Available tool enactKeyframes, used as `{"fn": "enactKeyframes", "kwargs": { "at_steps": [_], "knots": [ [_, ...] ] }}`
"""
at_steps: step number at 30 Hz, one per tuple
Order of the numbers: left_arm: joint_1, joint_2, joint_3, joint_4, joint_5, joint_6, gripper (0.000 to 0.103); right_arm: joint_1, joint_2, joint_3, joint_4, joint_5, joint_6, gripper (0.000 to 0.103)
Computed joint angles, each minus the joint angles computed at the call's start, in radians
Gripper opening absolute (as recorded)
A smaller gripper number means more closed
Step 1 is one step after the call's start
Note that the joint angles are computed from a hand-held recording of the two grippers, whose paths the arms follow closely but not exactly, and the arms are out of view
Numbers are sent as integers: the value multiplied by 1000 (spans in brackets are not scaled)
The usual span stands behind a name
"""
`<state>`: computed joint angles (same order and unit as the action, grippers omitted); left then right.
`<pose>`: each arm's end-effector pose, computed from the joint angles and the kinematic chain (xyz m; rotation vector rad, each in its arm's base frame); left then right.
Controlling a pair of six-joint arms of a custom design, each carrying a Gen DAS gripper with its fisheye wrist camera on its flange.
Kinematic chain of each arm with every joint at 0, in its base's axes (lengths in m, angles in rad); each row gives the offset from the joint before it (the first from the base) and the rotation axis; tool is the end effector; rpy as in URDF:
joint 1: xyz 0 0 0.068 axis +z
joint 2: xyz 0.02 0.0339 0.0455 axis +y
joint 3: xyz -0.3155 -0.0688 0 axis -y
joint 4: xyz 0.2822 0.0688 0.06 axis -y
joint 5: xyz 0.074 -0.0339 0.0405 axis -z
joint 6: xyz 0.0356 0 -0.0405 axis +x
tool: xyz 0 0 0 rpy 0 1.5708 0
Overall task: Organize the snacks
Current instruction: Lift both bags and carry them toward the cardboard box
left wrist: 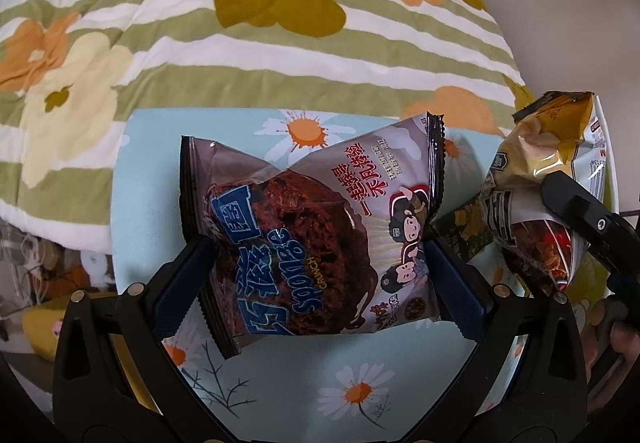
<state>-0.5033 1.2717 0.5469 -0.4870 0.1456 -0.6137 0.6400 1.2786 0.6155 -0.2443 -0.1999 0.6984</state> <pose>0.1871 -0.1089 0.1706 -0.1208 2.8767 -0.4549 0.2007 0.1583 0.2034 -0.0141 2.6375 0.7706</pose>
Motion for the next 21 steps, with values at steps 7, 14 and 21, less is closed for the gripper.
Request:
{"fn": "enactKeyframes", "kwargs": {
  "at_steps": [7,14,21],
  "knots": [
    [49,-94,-43,13,59,-5,90,5,-16,6,-12,5,-6,56],
    [52,-172,-51,-21,66,-14,81,24,-50,8,-25,24,-4,56],
    [29,-278,-29,-88,43,-31,79,34,-105,10,-50,37,1,56]
  ]
}}
